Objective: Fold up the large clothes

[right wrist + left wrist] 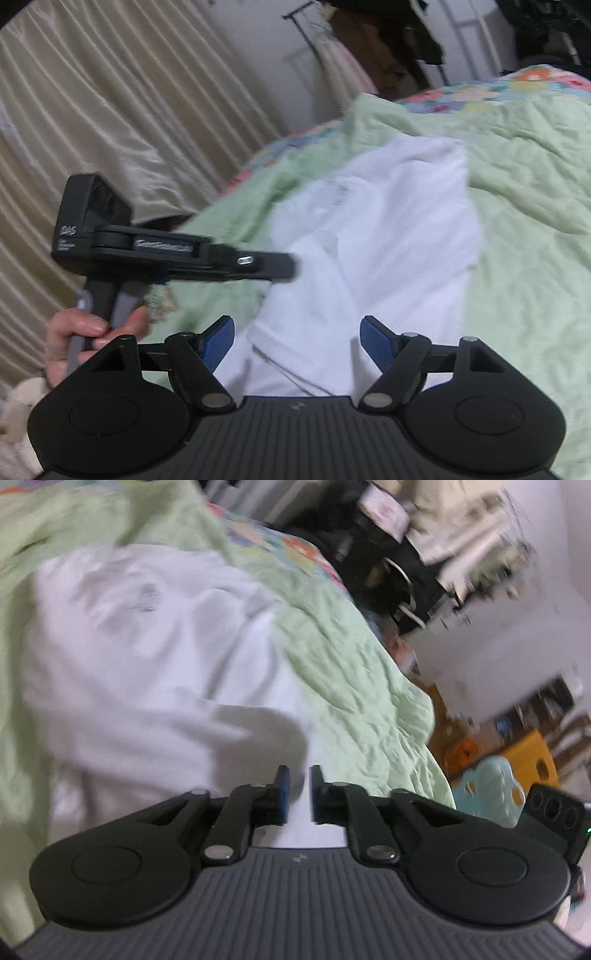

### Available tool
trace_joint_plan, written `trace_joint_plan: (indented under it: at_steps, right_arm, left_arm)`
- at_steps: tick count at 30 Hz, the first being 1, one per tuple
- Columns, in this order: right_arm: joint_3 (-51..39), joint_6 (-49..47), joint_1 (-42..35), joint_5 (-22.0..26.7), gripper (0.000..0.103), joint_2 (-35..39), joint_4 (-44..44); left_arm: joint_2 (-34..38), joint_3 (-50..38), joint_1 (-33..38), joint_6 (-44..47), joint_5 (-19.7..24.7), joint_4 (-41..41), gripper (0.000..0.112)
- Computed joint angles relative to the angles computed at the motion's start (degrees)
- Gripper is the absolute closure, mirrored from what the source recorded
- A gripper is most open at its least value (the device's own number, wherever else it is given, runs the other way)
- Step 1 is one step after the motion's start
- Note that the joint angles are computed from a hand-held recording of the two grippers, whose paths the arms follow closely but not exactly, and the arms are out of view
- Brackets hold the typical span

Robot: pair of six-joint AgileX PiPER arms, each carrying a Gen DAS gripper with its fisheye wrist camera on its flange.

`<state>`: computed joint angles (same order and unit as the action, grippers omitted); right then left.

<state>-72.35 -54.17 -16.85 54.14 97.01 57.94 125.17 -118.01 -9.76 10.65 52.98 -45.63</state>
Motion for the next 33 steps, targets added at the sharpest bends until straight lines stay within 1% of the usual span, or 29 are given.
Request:
trace_joint_plan:
  at_steps: [1,2,3,5,6,7,8,11,12,13,14,15,16,17,18,19,20,21,22,24,27,28,29,31,33]
  right_arm:
    - [0.5,0.1,0.5,-1.2,0.027,-0.1,-0.5]
    - [1.6,-1.3,1.4,-3.2,0.027,-0.8,-0.7]
    - [3.2,-3.6,3.0,-6.2,0.027,-2.0,-0.7]
    - [6.2,-7.7,6.2,-11.8,0.027,-4.4,-0.3]
    - [7.6,-9.4,7.5,-14.0,0.027,-5.6,0.2]
    - [9.4,-13.2,9.7,-17.5,0.027,-6.8,1.4]
    - [10.0,-15.3,11.5,-19.4,0.027,-7.1,1.2]
    - [8.6,-13.1,16.7,-23.5,0.029,-5.0,-5.9]
    - [8.4,-12.2,17.6,-24.3,0.039,-4.4,-7.3]
    - [8.1,-11.3,18.3,-24.9,0.053,-3.9,-8.4]
    - [6.6,-11.0,18.5,-24.5,0.056,-2.2,-8.6]
    - [4.6,-10.6,18.5,-23.8,0.070,-0.1,-8.8]
    - [2.5,-10.1,18.5,-23.1,0.096,1.9,-9.0]
    - [1.2,-10.5,17.6,-22.2,0.101,2.6,-6.9]
    - [0.0,-10.9,16.4,-21.2,0.101,3.1,-4.5]
    - [-1.2,-12.2,14.5,-19.1,0.101,3.3,-0.2]
    - [-2.6,-13.8,12.0,-15.8,0.101,3.4,5.0]
    - [-2.8,-15.9,10.1,-13.7,0.101,3.3,9.4]
    - [-3.4,-16.5,6.6,-10.1,0.101,2.5,15.1]
    - [-1.0,-16.8,2.0,-7.7,0.101,0.8,21.3]
    - [1.8,-14.7,-4.5,-4.6,0.101,-1.1,27.5]
    - [2.3,-13.2,-6.7,-3.6,0.101,-1.6,28.9]
    - [3.7,-11.0,-8.7,-2.2,0.101,-1.7,28.0]
    - [7.3,-5.3,-13.2,4.8,0.101,-0.5,21.4]
    - [9.8,-3.1,-15.3,9.8,0.101,1.7,19.1]
  left_arm:
    - [-3.4,5.7,1.3,1.2,-2.7,-0.4,0.058]
    - [-6.3,11.5,2.3,3.1,-7.0,-1.7,0.051]
    - [-8.2,15.7,3.1,4.7,-10.5,-2.9,0.050]
    - [-10.3,19.6,5.5,2.8,-12.6,-0.5,0.048]
    - [-10.7,20.4,6.4,2.0,-12.6,0.5,0.048]
    - [-10.9,20.8,7.4,0.8,-12.4,1.5,0.048]
    - [-10.6,20.5,8.1,0.0,-12.0,1.9,0.048]
    - [-9.2,20.6,9.8,0.3,-10.8,-0.6,0.047]
    - [-8.4,19.8,9.6,-0.2,-10.4,-0.3,0.046]
    - [-7.3,18.5,9.2,-1.2,-9.7,0.5,0.046]
    - [-6.9,17.8,9.1,-2.0,-8.9,1.5,0.046]
    - [-6.7,17.4,9.2,-2.6,-7.9,2.7,0.046]
    - [-6.6,17.4,9.2,-2.9,-7.7,3.2,0.046]
    - [-6.9,18.1,9.2,-2.9,-7.8,3.3,0.046]
    - [-6.7,18.1,9.1,-3.3,-7.9,3.6,0.046]
    - [-6.7,18.3,9.3,-3.6,-8.1,3.9,0.046]
    - [-6.8,18.6,9.5,-3.8,-8.3,4.1,0.046]
    - [-7.1,19.1,9.7,-3.9,-8.5,4.6,0.046]
    - [-7.5,19.6,9.9,-3.9,-8.8,5.1,0.046]
    - [-8.0,20.3,10.1,-4.3,-9.3,6.2,0.045]
    - [-7.7,20.2,10.2,-4.9,-9.3,7.1,0.043]
    - [-7.3,19.9,10.3,-5.1,-9.1,7.0,0.043]
    - [-6.6,19.0,10.4,-5.7,-8.6,7.0,0.043]
    - [-5.2,16.6,10.3,-7.7,-7.5,8.1,0.043]
    - [-4.3,14.4,9.9,-9.7,-7.0,10.2,0.043]
